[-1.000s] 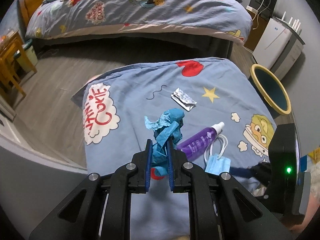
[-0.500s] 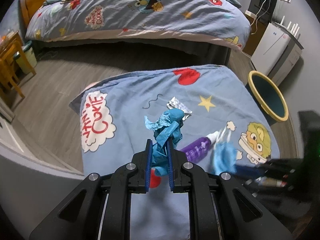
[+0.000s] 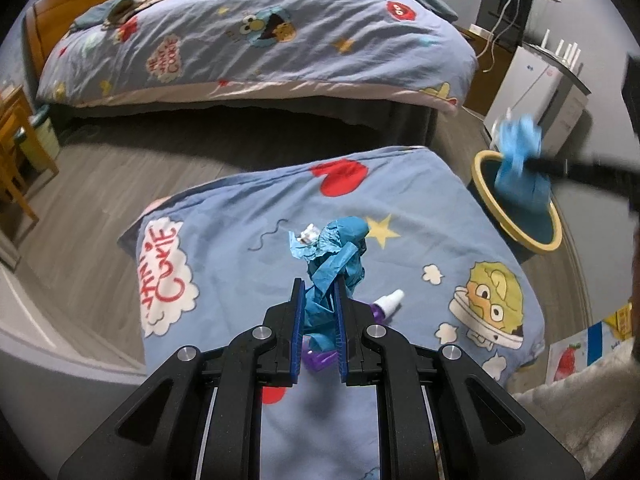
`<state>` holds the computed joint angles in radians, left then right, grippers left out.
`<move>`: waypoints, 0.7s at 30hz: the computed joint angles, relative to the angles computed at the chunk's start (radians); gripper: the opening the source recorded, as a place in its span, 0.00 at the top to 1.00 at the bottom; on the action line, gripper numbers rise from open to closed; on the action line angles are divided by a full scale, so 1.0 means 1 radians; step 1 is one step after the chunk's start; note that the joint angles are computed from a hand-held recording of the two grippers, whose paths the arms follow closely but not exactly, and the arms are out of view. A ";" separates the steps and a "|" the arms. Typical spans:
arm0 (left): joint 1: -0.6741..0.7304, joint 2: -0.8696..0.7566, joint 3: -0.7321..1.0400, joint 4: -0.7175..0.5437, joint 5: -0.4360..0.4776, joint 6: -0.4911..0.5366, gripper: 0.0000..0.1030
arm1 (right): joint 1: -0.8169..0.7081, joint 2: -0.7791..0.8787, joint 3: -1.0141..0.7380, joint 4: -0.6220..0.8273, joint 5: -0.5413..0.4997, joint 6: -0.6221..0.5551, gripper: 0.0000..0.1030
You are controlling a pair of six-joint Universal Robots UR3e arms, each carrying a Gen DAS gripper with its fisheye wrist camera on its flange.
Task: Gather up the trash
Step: 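Carry cloth and mask over the bin and open both tools to drop them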
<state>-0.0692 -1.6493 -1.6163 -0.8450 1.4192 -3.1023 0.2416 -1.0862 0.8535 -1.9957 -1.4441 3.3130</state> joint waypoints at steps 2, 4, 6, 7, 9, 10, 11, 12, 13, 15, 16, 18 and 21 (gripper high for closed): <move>-0.015 -0.015 0.015 0.000 0.007 0.000 0.86 | -0.041 0.000 0.000 -0.014 -0.027 -0.008 0.83; -0.033 -0.032 0.034 -0.002 0.016 0.000 0.86 | -0.102 -0.019 0.070 -0.067 -0.013 0.016 0.83; -0.049 -0.047 0.051 -0.003 0.025 0.002 0.86 | -0.152 -0.039 0.155 -0.118 0.019 0.042 0.83; -0.058 -0.055 0.062 -0.006 0.029 0.002 0.86 | -0.179 -0.046 0.187 -0.122 0.041 0.048 0.83; -0.078 -0.079 0.091 -0.011 0.029 0.001 0.86 | -0.220 -0.055 0.228 -0.131 0.074 0.053 0.83; -0.095 -0.099 0.115 -0.015 0.032 -0.002 0.86 | -0.236 -0.059 0.241 -0.139 0.080 0.053 0.83; -0.110 -0.116 0.138 -0.018 0.035 -0.004 0.86 | -0.250 -0.070 0.257 -0.142 0.081 0.045 0.83; -0.120 -0.130 0.156 -0.021 0.038 -0.005 0.86 | -0.260 -0.075 0.273 -0.147 0.069 0.035 0.83; -0.134 -0.149 0.180 -0.026 0.043 -0.010 0.86 | -0.262 -0.069 0.270 -0.145 0.061 0.032 0.83; -0.166 -0.192 0.239 -0.043 0.043 -0.024 0.86 | -0.281 -0.065 0.286 -0.147 0.064 0.015 0.83; -0.177 -0.207 0.259 -0.050 0.041 -0.030 0.86 | -0.286 -0.062 0.289 -0.145 0.059 0.009 0.83; -0.216 -0.261 0.338 -0.071 0.047 -0.045 0.86 | -0.305 -0.059 0.295 -0.143 0.045 -0.007 0.83; -0.278 -0.368 0.493 -0.108 0.064 -0.058 0.86 | -0.356 -0.080 0.337 -0.165 0.069 -0.008 0.83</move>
